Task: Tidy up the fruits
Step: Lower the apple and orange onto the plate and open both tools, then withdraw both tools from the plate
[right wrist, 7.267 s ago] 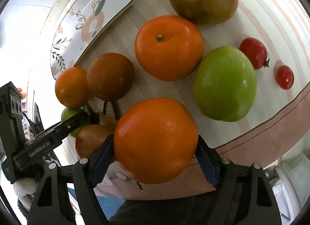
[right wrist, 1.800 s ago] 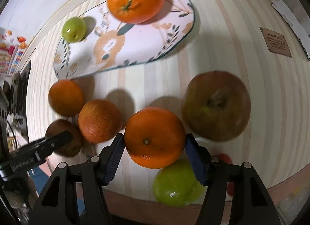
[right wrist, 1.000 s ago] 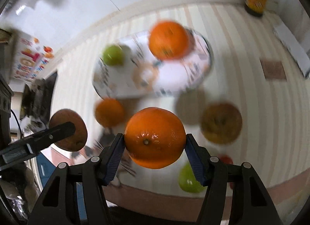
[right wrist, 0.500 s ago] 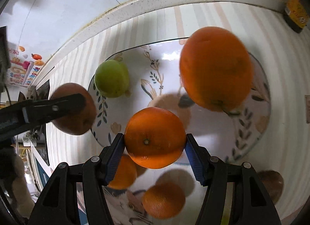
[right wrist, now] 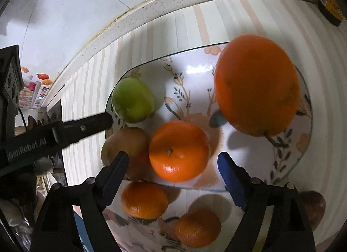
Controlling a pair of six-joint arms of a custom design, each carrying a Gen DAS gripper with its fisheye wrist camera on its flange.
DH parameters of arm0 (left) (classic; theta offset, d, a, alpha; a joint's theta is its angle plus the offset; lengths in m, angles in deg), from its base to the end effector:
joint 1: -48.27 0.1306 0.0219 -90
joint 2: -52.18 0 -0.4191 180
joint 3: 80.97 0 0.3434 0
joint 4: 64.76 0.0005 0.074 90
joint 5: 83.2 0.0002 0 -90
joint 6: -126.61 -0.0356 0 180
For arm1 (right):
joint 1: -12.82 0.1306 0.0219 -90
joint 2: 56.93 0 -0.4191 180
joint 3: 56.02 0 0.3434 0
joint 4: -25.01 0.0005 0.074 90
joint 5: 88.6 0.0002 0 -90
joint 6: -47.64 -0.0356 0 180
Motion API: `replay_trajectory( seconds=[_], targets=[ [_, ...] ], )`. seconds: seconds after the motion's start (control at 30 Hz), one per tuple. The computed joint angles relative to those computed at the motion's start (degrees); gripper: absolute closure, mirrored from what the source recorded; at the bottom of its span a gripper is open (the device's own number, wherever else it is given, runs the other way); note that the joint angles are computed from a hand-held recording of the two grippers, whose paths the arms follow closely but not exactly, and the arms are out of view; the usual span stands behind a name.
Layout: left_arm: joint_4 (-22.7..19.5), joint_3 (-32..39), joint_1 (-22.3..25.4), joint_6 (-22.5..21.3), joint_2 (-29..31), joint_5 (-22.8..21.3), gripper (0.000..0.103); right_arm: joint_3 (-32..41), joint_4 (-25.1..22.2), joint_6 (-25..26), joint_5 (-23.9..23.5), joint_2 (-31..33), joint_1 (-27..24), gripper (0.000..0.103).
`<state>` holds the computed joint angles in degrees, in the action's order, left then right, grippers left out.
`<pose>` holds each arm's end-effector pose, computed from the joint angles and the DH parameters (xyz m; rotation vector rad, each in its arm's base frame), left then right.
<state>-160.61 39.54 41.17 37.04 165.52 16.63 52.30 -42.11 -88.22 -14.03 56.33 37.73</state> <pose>0.5261 -0.0722 0.4492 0.1845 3.1128 -0.2699 0.5066 0.2451 0.3830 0.4795 2.9443 0.6020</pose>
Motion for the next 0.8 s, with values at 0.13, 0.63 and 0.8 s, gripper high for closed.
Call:
replay_trajectory(
  seconds=[0.13, 0.63, 0.8],
  targets=[
    [0.3, -0.1, 0.0, -0.5, -1.3, -1.8, 0.029, 0.7, -4.1, 0.5, 3.8, -1.9, 0.6, 0.009],
    [6.3, -11.8, -1.4, -0.3, -16.1, -5.8, 0.011, 4.2, -17.0, 1.8, 21.6, -9.2, 3.7, 0.009],
    [6.1, -11.4, -1.9, 0.3, -20.5, -6.2, 0.011, 6.9, -19.6, 0.4, 25.0, -11.7, 6.7, 0.008]
  ],
)
